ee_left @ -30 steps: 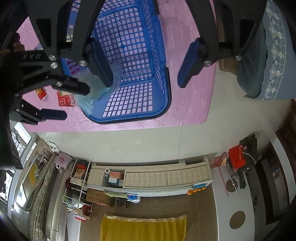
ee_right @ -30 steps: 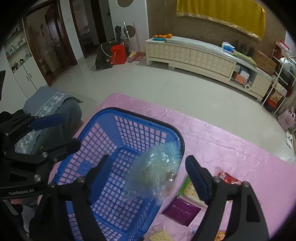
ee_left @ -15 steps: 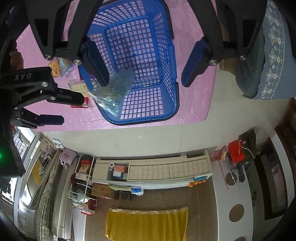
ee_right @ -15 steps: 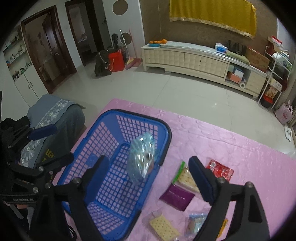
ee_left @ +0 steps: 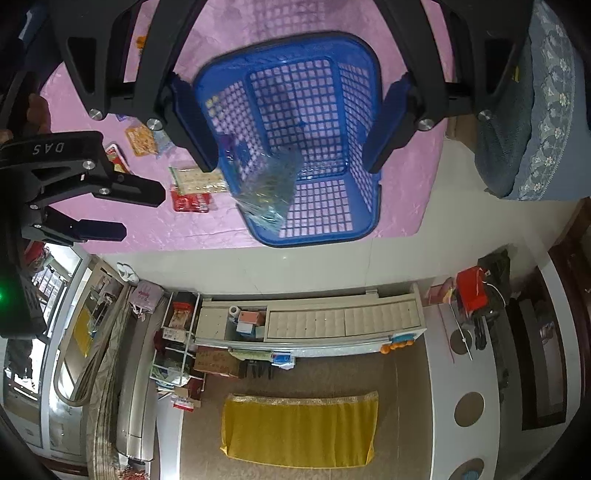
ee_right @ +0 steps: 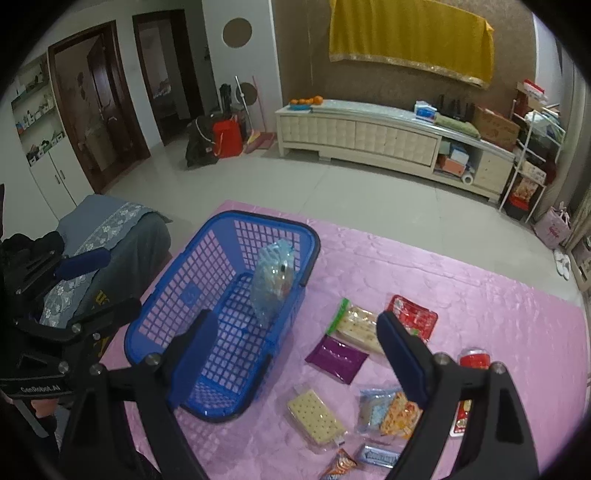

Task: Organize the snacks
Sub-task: 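Open the right tool to drop the clear bag into the basket, then move both tools back over the remaining snacks on the mat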

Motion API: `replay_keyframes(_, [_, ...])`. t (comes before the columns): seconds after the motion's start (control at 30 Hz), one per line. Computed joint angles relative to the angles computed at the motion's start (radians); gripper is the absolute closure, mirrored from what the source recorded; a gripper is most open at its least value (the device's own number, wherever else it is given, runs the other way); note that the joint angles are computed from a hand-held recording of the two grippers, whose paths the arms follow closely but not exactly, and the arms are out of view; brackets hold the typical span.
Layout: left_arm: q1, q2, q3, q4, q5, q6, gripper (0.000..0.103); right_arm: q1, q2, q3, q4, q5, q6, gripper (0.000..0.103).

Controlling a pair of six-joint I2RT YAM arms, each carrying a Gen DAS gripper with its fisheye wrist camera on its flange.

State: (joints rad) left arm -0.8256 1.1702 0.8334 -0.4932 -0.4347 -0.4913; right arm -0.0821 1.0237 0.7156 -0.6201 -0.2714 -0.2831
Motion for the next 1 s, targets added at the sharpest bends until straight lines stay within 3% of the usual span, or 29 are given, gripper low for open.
replay_keyframes(0.2, [-0.123, 0.004, 0.003, -0.026, -0.09, -0.065, 0.024, -0.101, -0.203, -0.105, -0.002, -0.054, -0.063, 0.013])
replay_keyframes(0.4, [-0.252, 0.012, 0.002, -0.038, -0.224, -0.144, 0.024, -0.267, -0.308, -0.129, -0.105, -0.169, -0.197, 0.013])
replay_keyframes(0.6, [-0.362, 0.075, 0.045, -0.073, -0.29, -0.207, 0.012, -0.507, -0.333, -0.102, -0.275, -0.333, -0.383, 0.009])
replay_keyframes(0.63, [-0.381, 0.088, 0.053, -0.082, -0.302, -0.225, 0.007, -0.536, -0.343, -0.102, -0.29, -0.342, -0.406, 0.008])
replay_keyframes(0.67, [-0.396, 0.101, 0.06, -0.088, -0.312, -0.24, 0.0, -0.564, -0.349, -0.104, -0.303, -0.344, -0.429, 0.001])
replay_keyframes(1.0, [-0.486, 0.194, 0.072, -0.071, -0.313, -0.335, 0.0, -1.039, -0.275, -0.092, -0.511, -0.512, -0.871, 0.0])
